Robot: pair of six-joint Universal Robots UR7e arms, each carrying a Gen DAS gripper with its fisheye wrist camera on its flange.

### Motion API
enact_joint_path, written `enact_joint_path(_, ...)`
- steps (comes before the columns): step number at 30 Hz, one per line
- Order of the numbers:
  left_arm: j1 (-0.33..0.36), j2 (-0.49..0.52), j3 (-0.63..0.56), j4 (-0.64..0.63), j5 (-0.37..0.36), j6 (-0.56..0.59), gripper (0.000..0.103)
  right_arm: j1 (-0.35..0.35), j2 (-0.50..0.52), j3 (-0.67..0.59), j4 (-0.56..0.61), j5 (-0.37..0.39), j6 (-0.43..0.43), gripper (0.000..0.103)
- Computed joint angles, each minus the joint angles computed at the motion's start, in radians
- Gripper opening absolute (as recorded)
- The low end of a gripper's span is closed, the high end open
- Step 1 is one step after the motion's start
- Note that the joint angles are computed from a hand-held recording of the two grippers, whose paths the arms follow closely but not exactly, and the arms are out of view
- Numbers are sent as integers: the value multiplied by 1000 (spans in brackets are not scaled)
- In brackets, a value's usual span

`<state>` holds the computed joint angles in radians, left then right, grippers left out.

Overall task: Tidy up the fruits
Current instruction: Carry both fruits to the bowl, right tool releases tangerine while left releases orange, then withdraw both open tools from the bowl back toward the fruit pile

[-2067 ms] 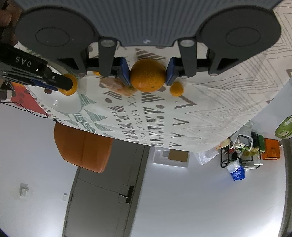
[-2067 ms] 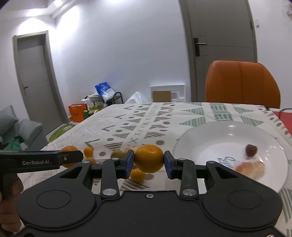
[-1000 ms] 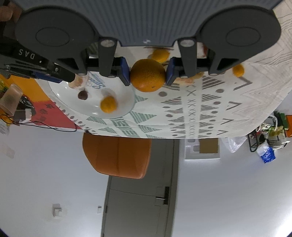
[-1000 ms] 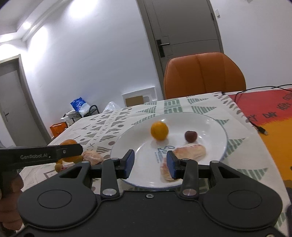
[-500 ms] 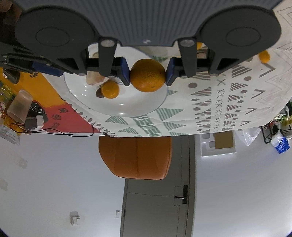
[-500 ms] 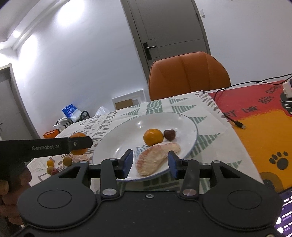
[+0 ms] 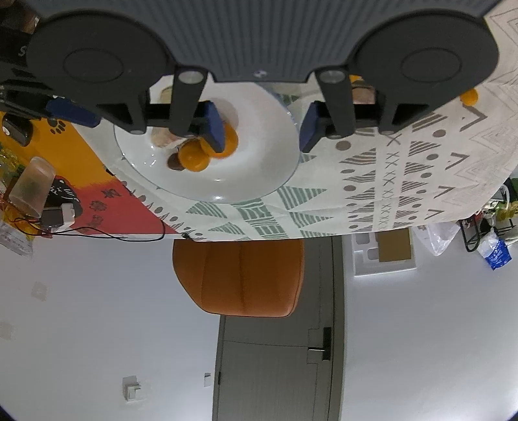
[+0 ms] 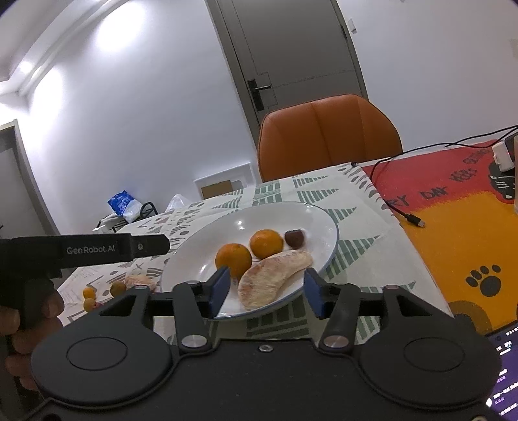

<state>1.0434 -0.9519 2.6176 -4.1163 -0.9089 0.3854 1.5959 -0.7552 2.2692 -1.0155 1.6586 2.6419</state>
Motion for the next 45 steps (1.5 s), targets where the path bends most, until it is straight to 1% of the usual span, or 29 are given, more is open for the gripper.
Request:
enact_joint_path(4, 3, -18, 13, -14, 26, 2, 62, 5, 12, -11, 8, 2, 5, 57)
enact_joint_path(9, 1, -40, 31, -40, 63, 2, 74, 19, 22, -18, 8, 1, 5, 64)
enact_joint_path(12, 6, -58, 40, -46, 77, 8, 76, 28, 28, -23, 10, 1, 4, 68)
enact_joint_path(14, 8, -74, 47, -44, 84, 8, 77, 37, 32, -27, 8, 5, 6, 72)
enact_joint_path(18, 15, -102, 58, -53, 90, 12, 83, 58, 37, -27, 0, 16, 1, 79)
enact_joint_path(23, 18, -133, 74, -62, 100, 15, 86, 87, 40, -26, -14, 40, 0, 91)
enact_joint_path(29, 25, -170, 94, -78, 107, 21, 88, 117, 45, -32, -12, 54, 6, 97)
enact_joint_path(37, 43, -238, 115, -81, 105, 17, 88, 162, 55, -50, 8, 73, -2, 103)
enact_joint_path(41, 55, -273, 124, -81, 104, 26, 88, 176, 62, -60, 17, 72, 6, 103)
enact_joint_path(45, 80, -313, 127, -61, 86, 32, 88, 187, 76, -84, 49, 72, 12, 103)
